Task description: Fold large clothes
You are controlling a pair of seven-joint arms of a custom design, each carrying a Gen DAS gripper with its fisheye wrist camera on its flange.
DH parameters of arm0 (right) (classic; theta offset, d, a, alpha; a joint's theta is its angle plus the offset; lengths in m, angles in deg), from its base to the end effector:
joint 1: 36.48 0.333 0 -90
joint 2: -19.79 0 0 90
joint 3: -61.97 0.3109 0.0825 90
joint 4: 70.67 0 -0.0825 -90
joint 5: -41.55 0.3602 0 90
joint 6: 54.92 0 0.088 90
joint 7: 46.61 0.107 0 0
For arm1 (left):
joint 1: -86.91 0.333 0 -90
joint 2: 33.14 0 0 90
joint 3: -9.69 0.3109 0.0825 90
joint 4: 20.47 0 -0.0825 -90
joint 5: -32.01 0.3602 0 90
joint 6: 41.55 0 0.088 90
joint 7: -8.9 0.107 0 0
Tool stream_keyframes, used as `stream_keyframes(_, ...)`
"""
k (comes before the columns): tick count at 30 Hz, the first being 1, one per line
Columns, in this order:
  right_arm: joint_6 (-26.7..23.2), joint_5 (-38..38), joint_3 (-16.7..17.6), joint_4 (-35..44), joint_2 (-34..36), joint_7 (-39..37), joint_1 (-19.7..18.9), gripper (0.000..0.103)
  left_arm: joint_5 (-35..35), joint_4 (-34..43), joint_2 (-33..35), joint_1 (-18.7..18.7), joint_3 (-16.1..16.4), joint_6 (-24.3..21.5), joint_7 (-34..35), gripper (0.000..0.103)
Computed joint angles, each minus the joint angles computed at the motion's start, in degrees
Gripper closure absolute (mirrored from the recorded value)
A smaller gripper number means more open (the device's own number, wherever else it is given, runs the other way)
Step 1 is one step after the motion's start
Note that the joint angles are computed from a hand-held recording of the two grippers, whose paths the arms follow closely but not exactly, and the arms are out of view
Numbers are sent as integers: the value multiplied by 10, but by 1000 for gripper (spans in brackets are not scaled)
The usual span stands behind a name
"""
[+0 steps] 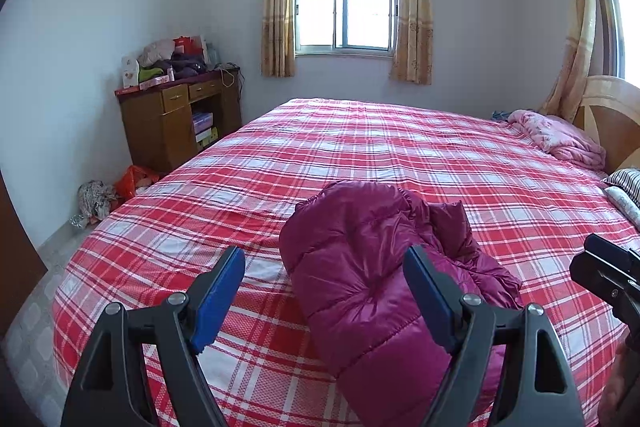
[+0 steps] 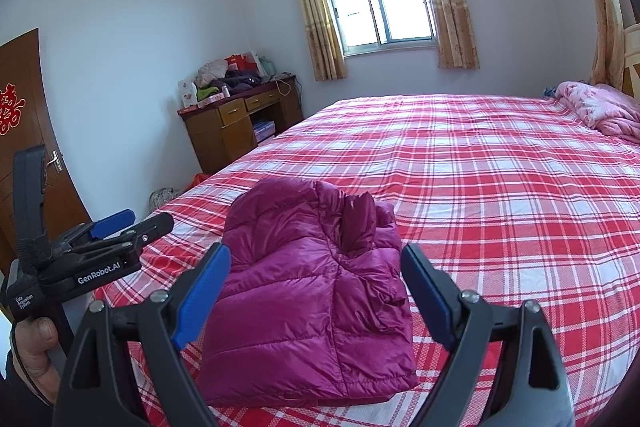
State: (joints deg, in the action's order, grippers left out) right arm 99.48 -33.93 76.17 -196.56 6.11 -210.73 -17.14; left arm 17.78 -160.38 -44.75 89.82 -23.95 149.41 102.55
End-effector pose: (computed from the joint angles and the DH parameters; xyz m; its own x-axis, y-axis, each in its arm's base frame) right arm 0.3947 0.3110 0.5459 -0.0464 -0.9696 -0.2403 -0.4236 0.2369 -0.8743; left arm 0.4283 -0.2413 0.5077 -0.3874 -0.9216 0.0229 -0.4547 0.1694 -0.8744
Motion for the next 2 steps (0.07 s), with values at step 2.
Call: stream_keyframes(2,0,3,-1,-2,-1,-2,1,13,2,2,4,-13,12,-1,1,21)
